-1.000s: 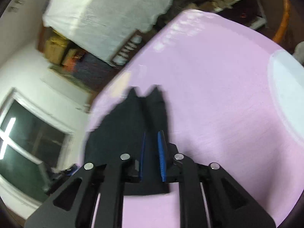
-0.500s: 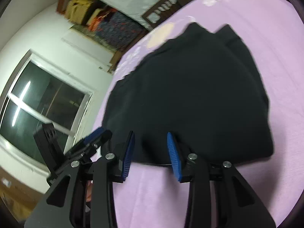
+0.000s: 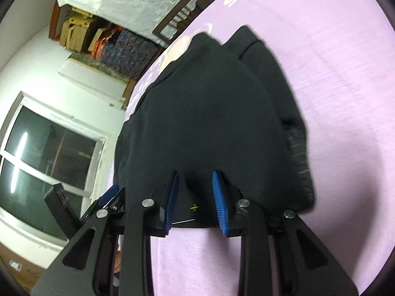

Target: Fold large clothes

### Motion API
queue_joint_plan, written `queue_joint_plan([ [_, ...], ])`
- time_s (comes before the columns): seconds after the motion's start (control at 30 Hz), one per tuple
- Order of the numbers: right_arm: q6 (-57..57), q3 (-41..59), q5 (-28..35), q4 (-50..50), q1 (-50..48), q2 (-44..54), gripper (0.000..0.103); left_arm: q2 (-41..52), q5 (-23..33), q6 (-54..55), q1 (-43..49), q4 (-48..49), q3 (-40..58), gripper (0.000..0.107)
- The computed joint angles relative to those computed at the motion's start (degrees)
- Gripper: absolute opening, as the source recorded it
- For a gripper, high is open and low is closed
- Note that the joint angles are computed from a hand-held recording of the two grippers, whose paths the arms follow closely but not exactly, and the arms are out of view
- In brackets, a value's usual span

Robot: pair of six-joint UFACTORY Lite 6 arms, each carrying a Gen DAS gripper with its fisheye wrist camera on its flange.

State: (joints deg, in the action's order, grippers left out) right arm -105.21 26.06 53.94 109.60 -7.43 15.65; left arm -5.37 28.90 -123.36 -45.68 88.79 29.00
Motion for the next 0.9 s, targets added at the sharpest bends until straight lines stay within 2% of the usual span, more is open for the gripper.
queue_joint_plan([
  [0.13,-1.74,-5.85,-2.71,3.81,-1.85,-6.87,0.033,0.09,0.50,0.41,-0.31,-0.73,0.21,0.100],
  [0.3,-2.86,-12.14,-2.04,4.36,-4.46,-12.11,0.041,-1.08,-0.64,4.67,0.67,-4.30,0.72,0.100],
  [0.5,-4.00,-17.17,0.32,1.54,-9.10,-14.95,0.051,-5.61,3.52,18.03,1.01,-14.03,4.17,0.098],
  [0.53,-3.51,-17.71,-0.11,1.72,-8.93,-15.53,0.055,-6.36,3.83,21.32,1.92,-15.86,5.98,0.098],
  [0.6,-3.42,-18.26,-0.75,2.29,-8.72,-15.45,0.056,-6.84,3.76,24.28,3.43,-17.36,8.55,0.098],
  [0.8,-2.93,-18.45,1.83,3.16,-9.92,-12.99,0.056,2.93,-3.17,27.91,10.09,-19.93,19.37,0.098],
  [0.9,-2.66,-19.79,1.99,7.07,-9.12,-13.61,0.056,11.00,-5.44,28.06,11.49,-20.69,23.66,0.091],
])
